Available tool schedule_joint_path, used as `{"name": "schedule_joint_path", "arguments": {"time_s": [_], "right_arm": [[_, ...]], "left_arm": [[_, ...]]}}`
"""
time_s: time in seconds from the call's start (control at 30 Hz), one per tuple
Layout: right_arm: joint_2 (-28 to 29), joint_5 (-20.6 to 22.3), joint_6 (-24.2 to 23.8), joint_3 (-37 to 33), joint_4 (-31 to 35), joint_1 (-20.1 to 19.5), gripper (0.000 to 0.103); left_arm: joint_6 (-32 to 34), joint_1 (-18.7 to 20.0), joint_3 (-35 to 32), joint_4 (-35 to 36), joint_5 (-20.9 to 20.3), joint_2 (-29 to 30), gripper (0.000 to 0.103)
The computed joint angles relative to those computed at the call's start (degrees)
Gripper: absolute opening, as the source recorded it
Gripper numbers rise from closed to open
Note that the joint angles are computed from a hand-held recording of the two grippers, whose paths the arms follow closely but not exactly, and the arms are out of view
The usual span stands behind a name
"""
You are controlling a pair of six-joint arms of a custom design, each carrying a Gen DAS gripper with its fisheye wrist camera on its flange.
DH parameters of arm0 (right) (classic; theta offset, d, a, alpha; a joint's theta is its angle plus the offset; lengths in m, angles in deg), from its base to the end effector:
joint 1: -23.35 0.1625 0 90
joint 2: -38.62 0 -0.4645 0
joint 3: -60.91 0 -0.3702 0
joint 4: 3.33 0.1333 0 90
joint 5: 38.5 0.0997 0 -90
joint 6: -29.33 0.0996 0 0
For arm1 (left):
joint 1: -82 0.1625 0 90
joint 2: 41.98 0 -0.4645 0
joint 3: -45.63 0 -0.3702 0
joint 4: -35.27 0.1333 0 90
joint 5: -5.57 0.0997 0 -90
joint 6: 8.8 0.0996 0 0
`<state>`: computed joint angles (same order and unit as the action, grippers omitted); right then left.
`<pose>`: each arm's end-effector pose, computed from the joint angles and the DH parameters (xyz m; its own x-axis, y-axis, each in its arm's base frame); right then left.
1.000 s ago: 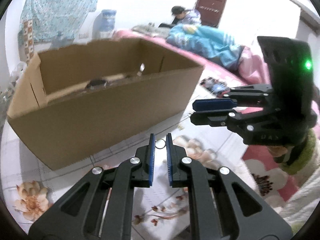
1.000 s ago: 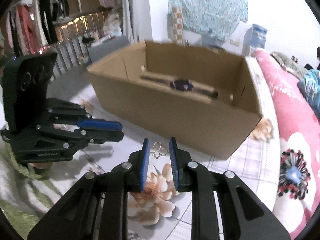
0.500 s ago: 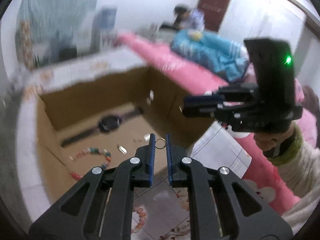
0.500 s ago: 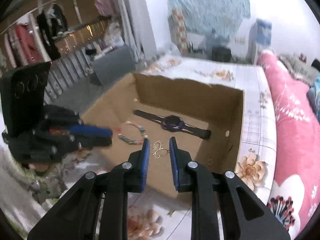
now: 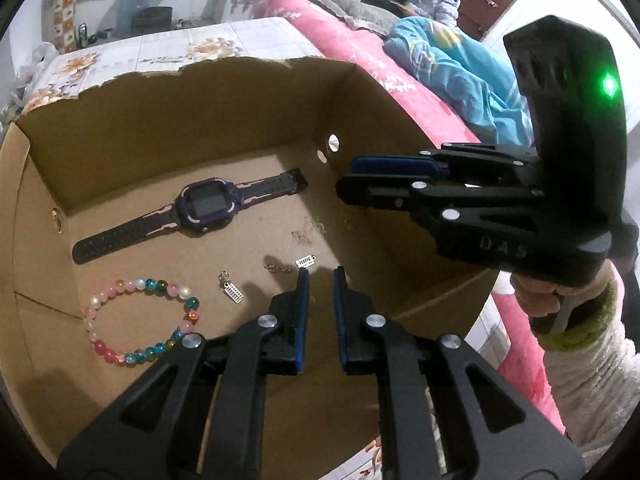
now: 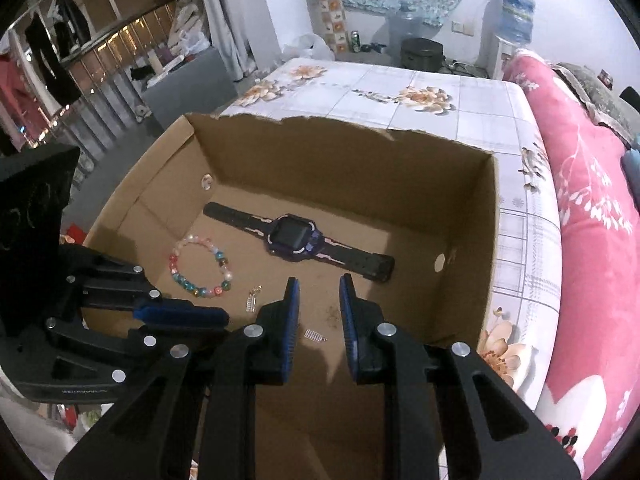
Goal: Organize jewelry
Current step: 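Carry the gold charm over the box and open the left tool, then move the left tool back to the pink-orange bead bracelet beside the box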
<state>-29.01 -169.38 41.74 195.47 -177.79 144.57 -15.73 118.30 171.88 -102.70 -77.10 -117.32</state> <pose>0.2861 -0.3406 0.2097 -0.8375 -0.0428 0.5448 -0.3218 0.8444 -0.4283 -0.2726 -0.3814 0.2208 -0.6748 0.7260 -0.1327 0.7288 0.6838 0.0355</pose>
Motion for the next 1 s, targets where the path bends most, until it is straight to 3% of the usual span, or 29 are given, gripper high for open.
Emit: {"name": "schedule_joint_path", "arguments": {"time_s": [0.3, 0.43, 0.67, 0.8, 1.0], "right_arm": [[-3.11, -0.92, -0.06, 3.48, -7.31, 2.25, 0.022], [-5.48, -2.50, 1.80, 5.92, -10.62, 4.85, 0.028], [-8.28, -6.29, 6.06, 10.92, -17.19, 12.75, 0.030], [-8.15, -9.16, 9.34, 13.18, -18.98, 17.98, 0.035], [-6.44, -13.46, 18.08, 15.46, -17.21, 24.88, 0.038]], "left_arm": [[0.31, -0.33, 0.96, -3.37, -0.87, -3.16, 0.019], [0.44, -0.67, 1.78, -4.44, -0.58, -5.75, 0.024], [0.41, -1.85, 4.17, -4.88, 0.16, -12.28, 0.032], [0.75, -3.42, 6.42, -5.12, -0.05, -17.17, 0.044], [0.07, -7.95, 10.57, -3.38, 1.15, -25.31, 0.061]]}}
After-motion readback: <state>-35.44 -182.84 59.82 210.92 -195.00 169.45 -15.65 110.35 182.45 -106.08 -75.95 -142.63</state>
